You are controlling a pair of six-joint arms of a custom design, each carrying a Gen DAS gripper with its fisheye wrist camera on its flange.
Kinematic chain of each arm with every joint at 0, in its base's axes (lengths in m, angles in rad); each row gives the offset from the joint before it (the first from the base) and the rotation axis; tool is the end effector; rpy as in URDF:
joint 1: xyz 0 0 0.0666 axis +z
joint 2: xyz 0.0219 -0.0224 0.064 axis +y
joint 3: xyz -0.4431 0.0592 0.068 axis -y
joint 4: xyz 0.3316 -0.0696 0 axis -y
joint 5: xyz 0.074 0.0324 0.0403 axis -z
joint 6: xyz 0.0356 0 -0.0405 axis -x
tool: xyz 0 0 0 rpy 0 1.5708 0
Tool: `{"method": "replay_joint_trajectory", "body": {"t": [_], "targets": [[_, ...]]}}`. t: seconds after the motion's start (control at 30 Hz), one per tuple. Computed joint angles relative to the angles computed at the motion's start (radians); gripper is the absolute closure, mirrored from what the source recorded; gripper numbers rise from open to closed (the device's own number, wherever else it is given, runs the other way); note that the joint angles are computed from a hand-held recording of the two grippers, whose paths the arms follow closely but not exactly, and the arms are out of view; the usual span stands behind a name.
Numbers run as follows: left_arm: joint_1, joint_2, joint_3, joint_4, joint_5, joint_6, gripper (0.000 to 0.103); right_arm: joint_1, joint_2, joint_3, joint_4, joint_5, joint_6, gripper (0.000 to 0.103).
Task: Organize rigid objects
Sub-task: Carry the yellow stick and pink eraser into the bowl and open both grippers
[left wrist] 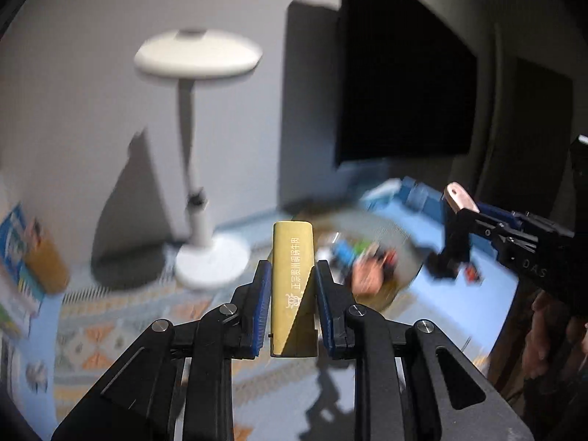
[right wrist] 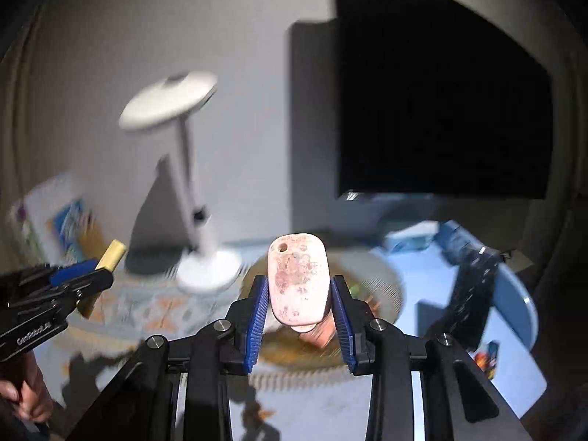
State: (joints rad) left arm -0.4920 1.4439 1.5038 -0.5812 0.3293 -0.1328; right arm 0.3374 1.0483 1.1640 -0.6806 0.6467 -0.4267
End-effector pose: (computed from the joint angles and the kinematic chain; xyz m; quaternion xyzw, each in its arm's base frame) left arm 0.3977 -0.2266 0.5448 0.3405 0.7872 -0.2279 0.4609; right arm 0.2672 0.0706 0.5318 0.1901 0.8231 -0.0879 0.5279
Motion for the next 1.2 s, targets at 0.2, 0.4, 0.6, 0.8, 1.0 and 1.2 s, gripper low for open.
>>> {"method": "replay_joint_trajectory", "body": {"t": [0.2,0.4,0.6,0.8,1.0,1.2], "targets": [[-0.084,0.102,0.162,-0.016,0.015,0.074,0.082,-0.176,-0.035,0.009,0.029,-0.088,-0.019,0.07],[-0.138,0.231,0.235,-0.046,0.025,0.103,0.082,-0.356,-0.018,-0.054,0.094,-0.262,-0.055,0.07],[-0.149,0.32,0.257,-0.064,0.033,0.105,0.082,-0.428,0.071,-0.076,0.12,-0.375,-0.082,0.07],[-0.164,0.376,0.274,-0.065,-0.029,0.08,0.082,-0.465,0.157,-0.089,0.157,-0.47,-0.108,0.07],[-0.179,0.426,0.315,-0.09,-0.067,0.063,0.082,-0.477,0.233,-0.073,0.17,-0.487,-0.091,0.07],[-0.18,0.469,0.356,-0.111,-0.079,0.062,0.082,-0.478,0.278,-0.064,0.195,-0.5,-0.089,0.07]]}}
